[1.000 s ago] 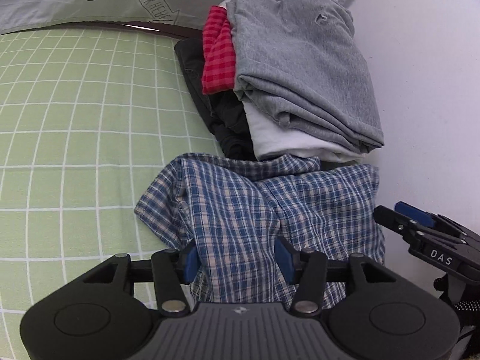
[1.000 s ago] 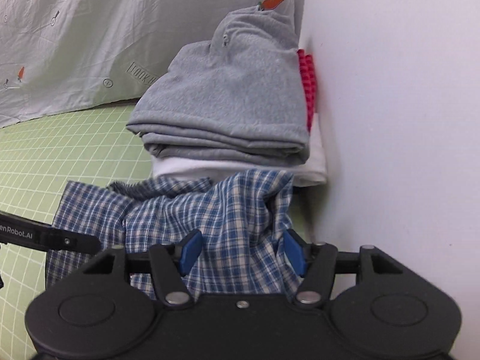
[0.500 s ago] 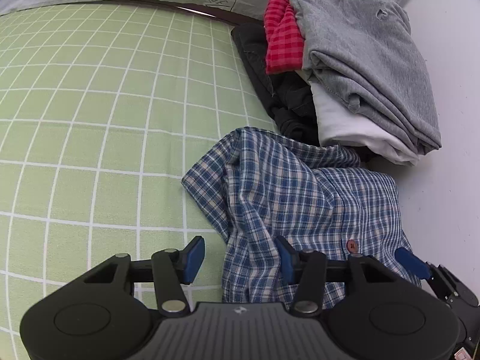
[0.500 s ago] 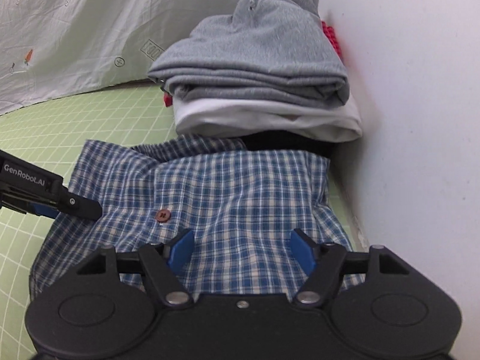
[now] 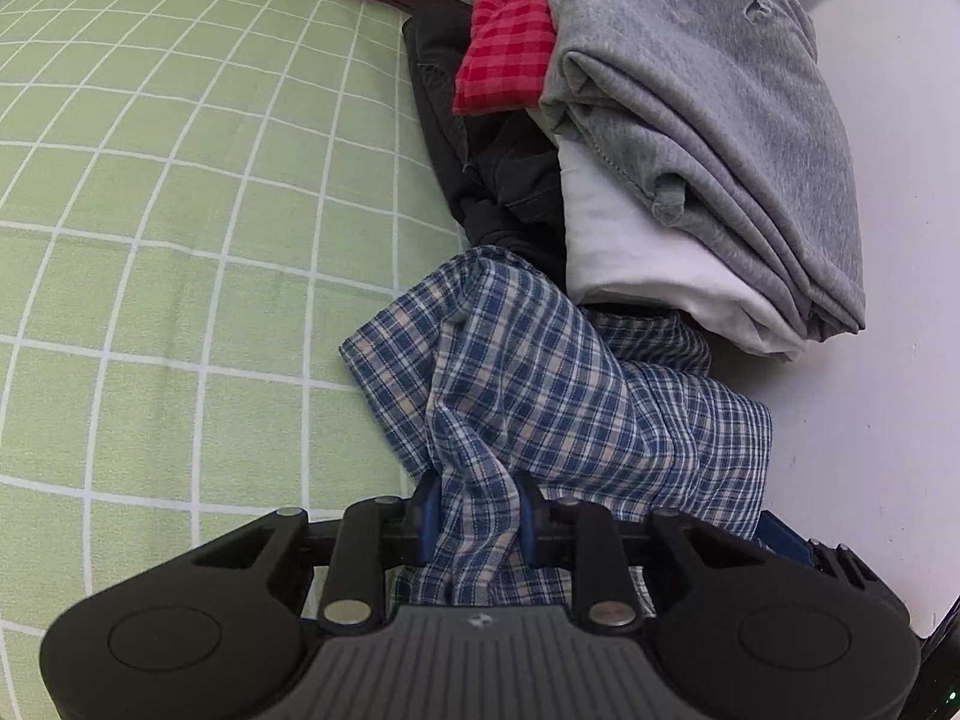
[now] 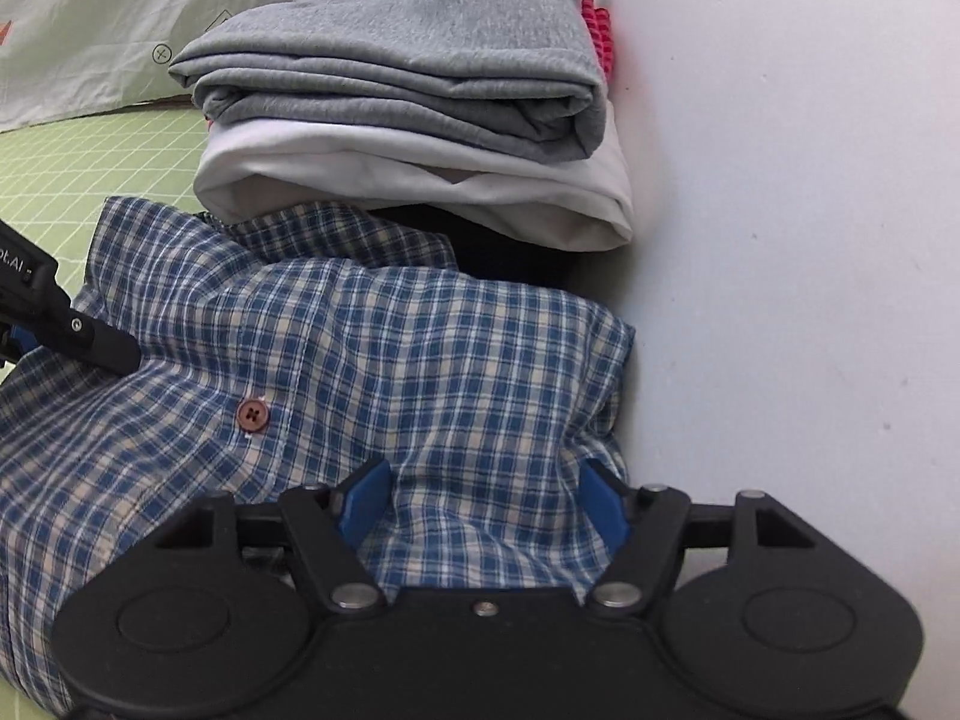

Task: Fold clothes
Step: 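Lower the shirt beside the clothes stack and open both tools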

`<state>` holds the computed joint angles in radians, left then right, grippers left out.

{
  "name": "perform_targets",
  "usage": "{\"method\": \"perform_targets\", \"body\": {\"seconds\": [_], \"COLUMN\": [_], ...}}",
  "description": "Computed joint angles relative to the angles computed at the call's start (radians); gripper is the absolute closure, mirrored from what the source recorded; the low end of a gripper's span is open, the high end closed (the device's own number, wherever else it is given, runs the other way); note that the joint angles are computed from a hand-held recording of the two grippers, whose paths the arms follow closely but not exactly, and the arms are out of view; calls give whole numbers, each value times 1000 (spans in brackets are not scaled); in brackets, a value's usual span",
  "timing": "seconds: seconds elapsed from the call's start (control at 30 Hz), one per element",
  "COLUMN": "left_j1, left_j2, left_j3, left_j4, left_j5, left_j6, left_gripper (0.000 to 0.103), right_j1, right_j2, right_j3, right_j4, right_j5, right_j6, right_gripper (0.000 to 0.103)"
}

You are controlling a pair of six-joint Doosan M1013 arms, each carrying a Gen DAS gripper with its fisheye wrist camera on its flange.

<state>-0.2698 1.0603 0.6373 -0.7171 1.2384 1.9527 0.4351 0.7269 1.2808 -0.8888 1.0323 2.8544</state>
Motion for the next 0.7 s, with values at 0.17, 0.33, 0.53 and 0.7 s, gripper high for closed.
{"method": "perform_targets", "body": {"seconds": [0.17, 0.33, 0.53, 0.7], "left_j1": [8, 39, 65, 91], "left_j2": [-11, -154, -224, -319], "left_j3": [-34, 171, 240, 380], "left_j4": [2, -145, -267, -328], "left_j5": [37, -187, -203, -283], "left_j6": [135, 453, 637, 761], "left_gripper": [57, 5, 0, 0], "right_j1": [9, 51, 103, 152], "right_j2": [-19, -89, -103, -77], "right_j3": [2, 78, 66, -1], "right_j4": [-60, -233, -276, -260], "right_j5": [-8, -21, 53, 151], "right_j6": [87, 468, 640, 612], "right_gripper": [32, 4, 0, 0]}}
